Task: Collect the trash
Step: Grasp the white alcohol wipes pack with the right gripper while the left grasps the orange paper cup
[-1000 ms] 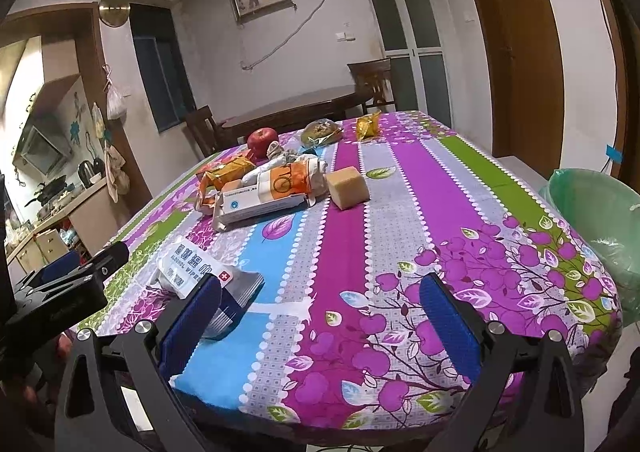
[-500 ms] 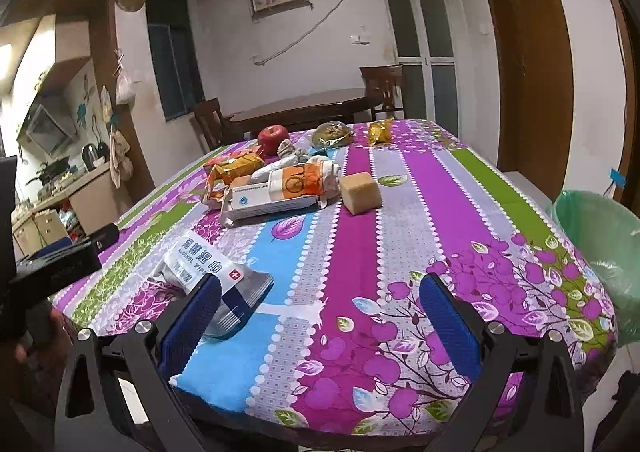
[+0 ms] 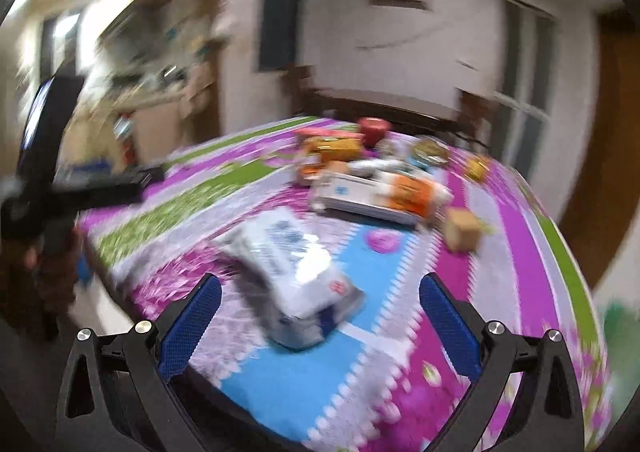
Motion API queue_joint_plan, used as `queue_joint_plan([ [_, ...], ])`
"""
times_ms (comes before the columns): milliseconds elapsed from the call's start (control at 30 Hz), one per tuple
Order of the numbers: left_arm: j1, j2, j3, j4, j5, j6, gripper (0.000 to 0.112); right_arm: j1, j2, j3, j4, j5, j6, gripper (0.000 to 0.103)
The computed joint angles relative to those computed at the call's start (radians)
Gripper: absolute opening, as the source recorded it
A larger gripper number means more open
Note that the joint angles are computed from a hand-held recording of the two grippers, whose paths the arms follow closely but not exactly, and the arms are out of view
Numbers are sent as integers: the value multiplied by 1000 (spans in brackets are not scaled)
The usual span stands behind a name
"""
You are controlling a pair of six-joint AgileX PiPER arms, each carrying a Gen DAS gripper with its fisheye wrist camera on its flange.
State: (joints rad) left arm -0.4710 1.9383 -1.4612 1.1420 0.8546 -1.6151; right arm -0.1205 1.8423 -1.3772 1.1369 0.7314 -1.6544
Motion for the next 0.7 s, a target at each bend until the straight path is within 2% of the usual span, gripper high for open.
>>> queue_joint_plan([
  [167,31,17,-24,-46,-45,36,98,93,24,-46,-81,-73,-136,99],
  [400,81,67,-95,-142,-79,140,98,118,184,-331,-320,87,90,98],
  [500,101,79,-122,-187,-103,196,98,121,252,-444,-376,176,172,83],
  [533,105,83,-128,-196,-109,209,98,122,280,-491,-401,220,217,75],
  [567,110,89,-140,-210,-114,227,98,124,304,-529,-416,252,248,60],
  [600,113,95,-152,-222,-116,245,98,124,329,-564,-432,289,285,54],
  [667,124,109,-182,-267,-128,294,98,118,322,-541,-404,275,270,46],
  [700,135,115,-200,-311,-144,338,98,109,324,-543,-388,293,276,45],
])
